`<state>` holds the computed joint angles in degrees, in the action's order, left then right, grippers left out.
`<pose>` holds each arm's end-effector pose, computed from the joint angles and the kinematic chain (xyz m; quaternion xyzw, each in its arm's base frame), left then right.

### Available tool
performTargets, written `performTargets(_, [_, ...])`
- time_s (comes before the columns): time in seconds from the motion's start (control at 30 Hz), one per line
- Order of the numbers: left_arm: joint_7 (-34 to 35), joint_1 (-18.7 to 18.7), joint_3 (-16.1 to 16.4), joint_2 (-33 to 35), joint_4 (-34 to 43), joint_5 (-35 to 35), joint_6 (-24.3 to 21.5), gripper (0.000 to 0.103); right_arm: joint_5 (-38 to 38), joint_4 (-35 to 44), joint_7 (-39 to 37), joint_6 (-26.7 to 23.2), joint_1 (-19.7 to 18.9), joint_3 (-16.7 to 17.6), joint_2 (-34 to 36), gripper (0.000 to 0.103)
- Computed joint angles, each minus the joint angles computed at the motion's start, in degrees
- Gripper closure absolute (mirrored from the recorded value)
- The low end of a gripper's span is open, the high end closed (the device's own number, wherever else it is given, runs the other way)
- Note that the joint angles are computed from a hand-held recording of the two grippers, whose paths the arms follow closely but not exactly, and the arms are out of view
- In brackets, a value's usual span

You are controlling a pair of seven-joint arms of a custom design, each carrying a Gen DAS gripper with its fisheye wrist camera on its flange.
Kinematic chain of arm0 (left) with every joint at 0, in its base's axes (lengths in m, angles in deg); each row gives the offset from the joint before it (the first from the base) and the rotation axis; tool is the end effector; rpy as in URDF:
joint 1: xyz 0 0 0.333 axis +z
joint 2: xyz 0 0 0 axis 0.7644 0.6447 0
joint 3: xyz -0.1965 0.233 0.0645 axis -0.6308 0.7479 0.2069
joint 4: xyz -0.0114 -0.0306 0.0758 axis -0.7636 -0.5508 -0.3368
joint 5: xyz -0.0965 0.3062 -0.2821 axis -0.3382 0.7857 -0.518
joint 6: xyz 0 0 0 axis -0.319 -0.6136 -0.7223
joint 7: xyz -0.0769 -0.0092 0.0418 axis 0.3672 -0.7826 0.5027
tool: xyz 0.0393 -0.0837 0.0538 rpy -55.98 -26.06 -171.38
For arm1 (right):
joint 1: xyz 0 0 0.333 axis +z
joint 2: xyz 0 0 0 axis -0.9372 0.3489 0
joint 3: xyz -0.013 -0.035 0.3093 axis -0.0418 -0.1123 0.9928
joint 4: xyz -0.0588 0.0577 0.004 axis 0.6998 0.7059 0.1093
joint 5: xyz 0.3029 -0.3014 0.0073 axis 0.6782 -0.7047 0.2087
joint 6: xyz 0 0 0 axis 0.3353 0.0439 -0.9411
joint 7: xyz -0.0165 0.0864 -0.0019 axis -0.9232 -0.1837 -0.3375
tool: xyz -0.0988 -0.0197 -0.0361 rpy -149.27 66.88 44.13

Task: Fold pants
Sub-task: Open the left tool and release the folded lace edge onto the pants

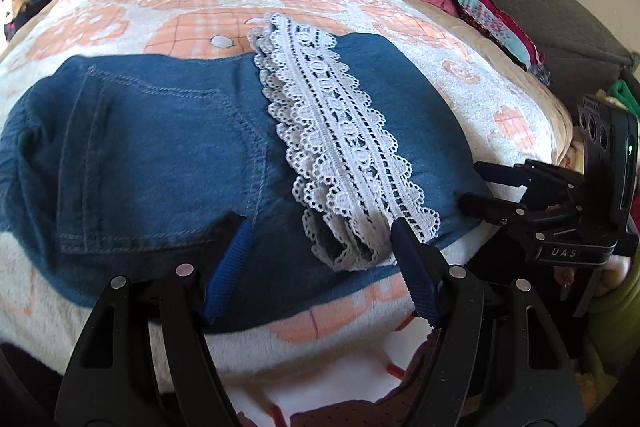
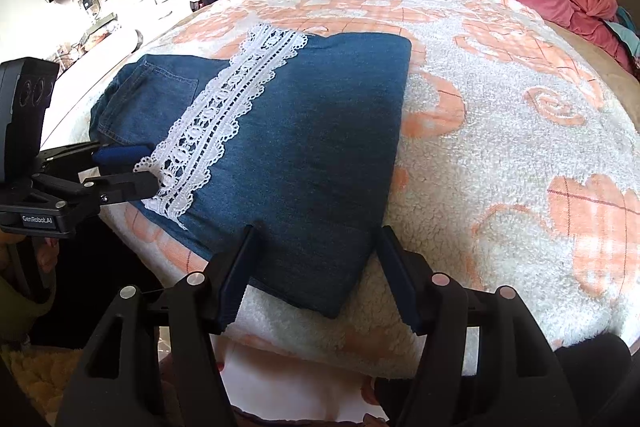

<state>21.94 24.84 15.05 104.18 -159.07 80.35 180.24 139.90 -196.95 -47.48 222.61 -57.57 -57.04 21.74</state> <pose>0.5466 -0.3833 0.2727 -0.6107 0.7149 -0.3218 0.1113 0.5942 0.1668 0.2951 -0.7991 0.5005 -0.0960 0.3189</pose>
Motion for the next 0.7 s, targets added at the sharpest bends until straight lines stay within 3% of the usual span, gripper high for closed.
performTargets(0.17, [-5.22, -3.03, 3.79, -2.9, -1.89, 2.57, -0.56, 0.037, 5.86, -0.67, -3.44, 0.9, -0.7, 1.09, -2.16, 0.039])
performTargets(0.4, [-19.94, -6.53, 9.41, -6.4, -3.23, 15.49, -0.73, 0.032, 14.97, -0.43, -10.55, 0.39, 0.42, 0.52, -4.44, 0.039])
performTargets(0.43, [-22.22, -6.67, 9.91, -7.01, -3.53, 17.44, -0.77, 0.031, 15.22, -0.35, -10.51, 0.07, 0.66, 0.23, -4.53, 0.033])
performTargets(0.5, [-25.82, -6.48, 10.24, -7.95, -4.03, 20.79, -0.89, 0.029, 15.13, -0.17, -9.65, -0.09, 1.15, -0.29, -4.54, 0.026])
performTargets(0.7, [-34.69, -4.82, 9.61, -10.44, -5.35, 29.72, -2.24, 0.024, 11.39, 0.07, -5.19, 0.08, 2.33, -0.85, -4.7, 0.026])
